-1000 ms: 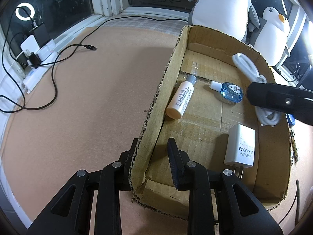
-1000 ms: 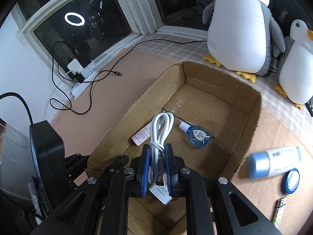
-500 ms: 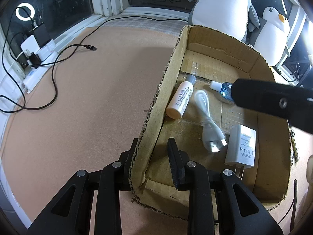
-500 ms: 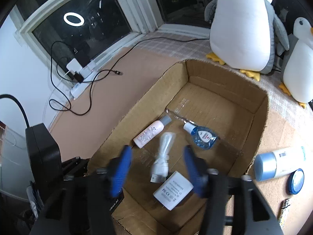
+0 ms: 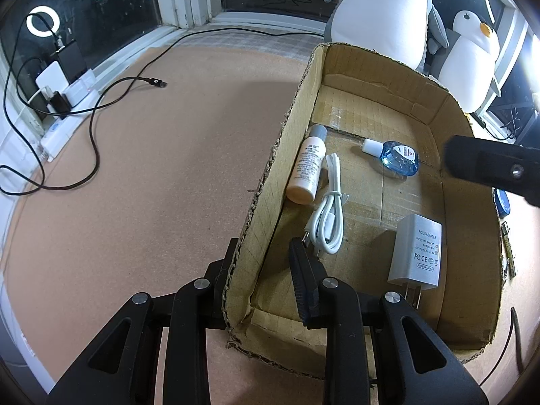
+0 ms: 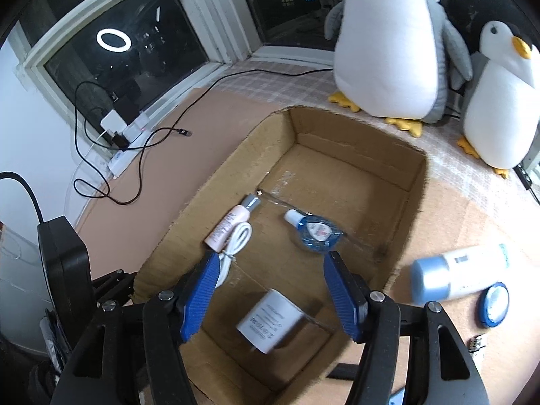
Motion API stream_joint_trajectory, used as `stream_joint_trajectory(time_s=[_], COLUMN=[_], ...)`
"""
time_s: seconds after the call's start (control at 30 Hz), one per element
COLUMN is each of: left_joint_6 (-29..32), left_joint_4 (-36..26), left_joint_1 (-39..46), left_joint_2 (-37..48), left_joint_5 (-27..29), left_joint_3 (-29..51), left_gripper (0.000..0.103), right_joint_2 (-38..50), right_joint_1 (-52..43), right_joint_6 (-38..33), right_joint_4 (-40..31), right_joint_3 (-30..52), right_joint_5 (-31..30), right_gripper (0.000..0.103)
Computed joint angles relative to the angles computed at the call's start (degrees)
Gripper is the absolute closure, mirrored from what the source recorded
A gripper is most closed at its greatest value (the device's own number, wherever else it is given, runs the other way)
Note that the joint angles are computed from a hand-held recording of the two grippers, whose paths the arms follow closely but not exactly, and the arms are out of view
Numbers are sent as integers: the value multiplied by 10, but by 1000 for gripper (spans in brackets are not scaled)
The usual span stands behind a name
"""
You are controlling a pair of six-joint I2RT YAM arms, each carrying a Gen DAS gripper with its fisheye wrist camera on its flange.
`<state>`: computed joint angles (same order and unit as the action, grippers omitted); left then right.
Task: Organize rigid objects
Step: 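Move the right gripper back out to the blue round lid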
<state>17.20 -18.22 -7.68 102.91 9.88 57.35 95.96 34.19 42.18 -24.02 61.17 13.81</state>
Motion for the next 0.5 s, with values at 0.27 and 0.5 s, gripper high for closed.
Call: stream_joint_trajectory(time_s=[0.27, 0.5], left_joint_6=[0, 2], left_joint_4=[0, -2], left_joint_1=[0, 1], left_joint_2=[0, -2], left_joint_5=[0, -3], left_joint_3=[0, -1], left_gripper=[76, 76], right_joint_2=[-109, -222], right_joint_1=[-26, -89], right_joint_6=[2, 1], right_joint_4=[-21, -59], right_joint_3=[-97, -186], right_joint_5=[30, 37], right_gripper=[43, 43])
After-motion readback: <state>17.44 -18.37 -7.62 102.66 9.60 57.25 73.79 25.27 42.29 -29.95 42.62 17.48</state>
